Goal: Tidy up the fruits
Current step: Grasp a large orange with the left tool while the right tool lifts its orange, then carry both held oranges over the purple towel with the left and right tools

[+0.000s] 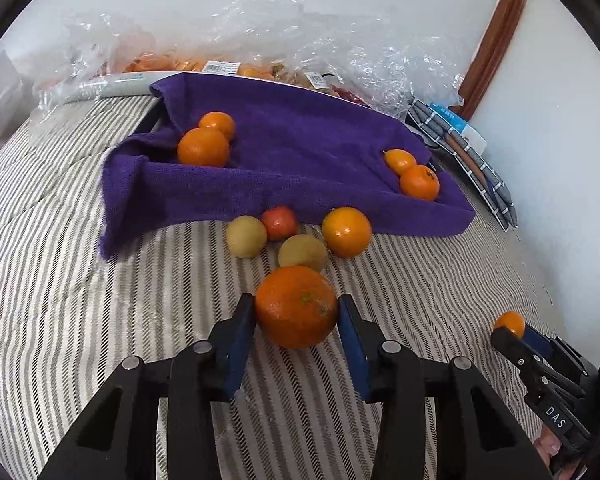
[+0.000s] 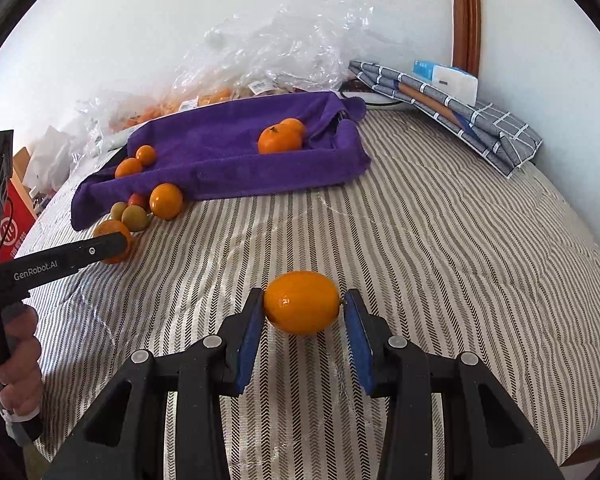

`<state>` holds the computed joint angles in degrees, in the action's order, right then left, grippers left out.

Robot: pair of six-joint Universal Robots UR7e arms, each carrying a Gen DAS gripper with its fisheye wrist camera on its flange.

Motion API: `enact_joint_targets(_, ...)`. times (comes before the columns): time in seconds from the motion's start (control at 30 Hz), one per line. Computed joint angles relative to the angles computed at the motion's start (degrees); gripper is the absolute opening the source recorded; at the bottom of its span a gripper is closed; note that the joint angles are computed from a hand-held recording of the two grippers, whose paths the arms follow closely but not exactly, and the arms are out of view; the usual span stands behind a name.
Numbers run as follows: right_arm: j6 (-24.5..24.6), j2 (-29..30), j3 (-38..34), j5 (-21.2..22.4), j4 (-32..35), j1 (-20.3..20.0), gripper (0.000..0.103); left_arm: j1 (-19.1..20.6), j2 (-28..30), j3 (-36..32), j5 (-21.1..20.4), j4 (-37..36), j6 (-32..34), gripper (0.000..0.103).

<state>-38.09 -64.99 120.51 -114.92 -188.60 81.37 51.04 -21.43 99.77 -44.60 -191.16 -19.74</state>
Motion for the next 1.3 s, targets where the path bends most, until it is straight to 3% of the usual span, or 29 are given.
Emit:
enact_joint_targets(0.33,0.23,-0.54,0.86,-1.09,-1.90,1.86,0.040,-2.58,-3.56,7.69,3.82,-4.68,-2.64,0.039)
enact_joint_targets(0.5,3.17,-1.95,1.02,0.65,1.52,2.68,0.040,-3.85,-5.99,11.22,5.60,-5.81,-4.27,0.039)
enact_joint_targets(0.7,4.15,-2.10,1.44,-0.31,0.66,4.37,0.040,-5.23,-8.67,15.05,6.60,-8.13,-6.50,0.039)
enact_joint_targets(1.3,8.90,-8.84,1.66,-1.88,6.18,9.92,0.040,-12.62,-16.73,24.55,12.57,-5.91,-17.51,0.039)
